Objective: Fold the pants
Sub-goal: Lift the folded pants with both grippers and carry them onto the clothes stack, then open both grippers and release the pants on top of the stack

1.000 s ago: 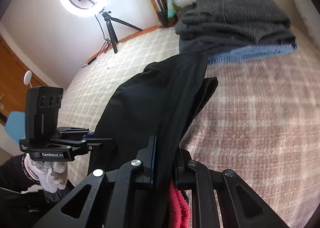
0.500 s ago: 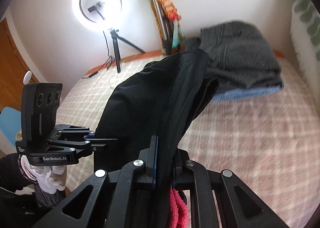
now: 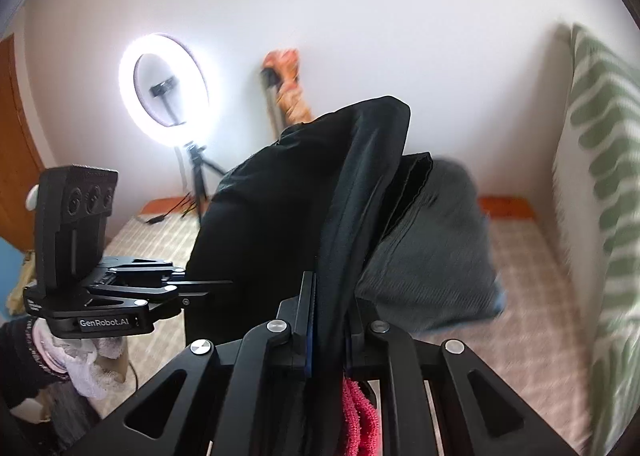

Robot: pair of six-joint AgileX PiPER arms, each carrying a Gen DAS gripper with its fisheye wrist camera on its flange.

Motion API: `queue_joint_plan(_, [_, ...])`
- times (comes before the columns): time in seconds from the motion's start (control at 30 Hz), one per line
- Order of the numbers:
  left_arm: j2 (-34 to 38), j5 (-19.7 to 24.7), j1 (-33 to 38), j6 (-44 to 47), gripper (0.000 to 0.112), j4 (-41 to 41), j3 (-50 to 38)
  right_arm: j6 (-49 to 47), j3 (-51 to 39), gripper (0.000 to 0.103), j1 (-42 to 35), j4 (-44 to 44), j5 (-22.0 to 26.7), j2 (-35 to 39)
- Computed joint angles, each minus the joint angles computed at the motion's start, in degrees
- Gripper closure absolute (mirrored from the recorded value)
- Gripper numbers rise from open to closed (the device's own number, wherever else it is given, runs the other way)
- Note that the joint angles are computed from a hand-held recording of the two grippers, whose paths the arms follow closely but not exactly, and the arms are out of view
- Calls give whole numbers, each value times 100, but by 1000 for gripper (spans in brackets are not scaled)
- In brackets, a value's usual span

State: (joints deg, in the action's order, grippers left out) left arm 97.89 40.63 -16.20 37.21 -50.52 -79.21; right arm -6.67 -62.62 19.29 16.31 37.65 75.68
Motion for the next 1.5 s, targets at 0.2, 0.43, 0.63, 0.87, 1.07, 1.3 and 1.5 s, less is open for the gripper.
queue_joint_plan(0.2, [888,-59,-187,-655,102,586,-1343,-341,-1168,95,-433,-133,101,962])
queue_joint_plan(0.43, [2189,234,-237,-1537,102,1276,-3032,-648,-2030,95,-788,1,48,2030])
queue_joint_plan(0.63, [3058,651,-259,-2328,102,1823,-4304,-623,-2512,95,-840,-21,-20,2730])
queue_joint_plan(0.87, [3602,983,-364,-3067,102,2513,-5151,-688,-2796,94,-1021,81,12,3270])
queue_joint_plan(1.07, [3766,1127,-493,-3527,97,3101,-5449,123,-2973,79,-836,-1181,83,3525])
queue_joint_plan(1.3, [3730,1284,-493,-3860,74,3452,-5435,1113,-2762,67,-742,-2299,2,3416])
queue_joint_plan(1.5, [3085,759,-518,-3688,52,3568,-4423,1420,-2471,42,-660,-2550,-52,3060])
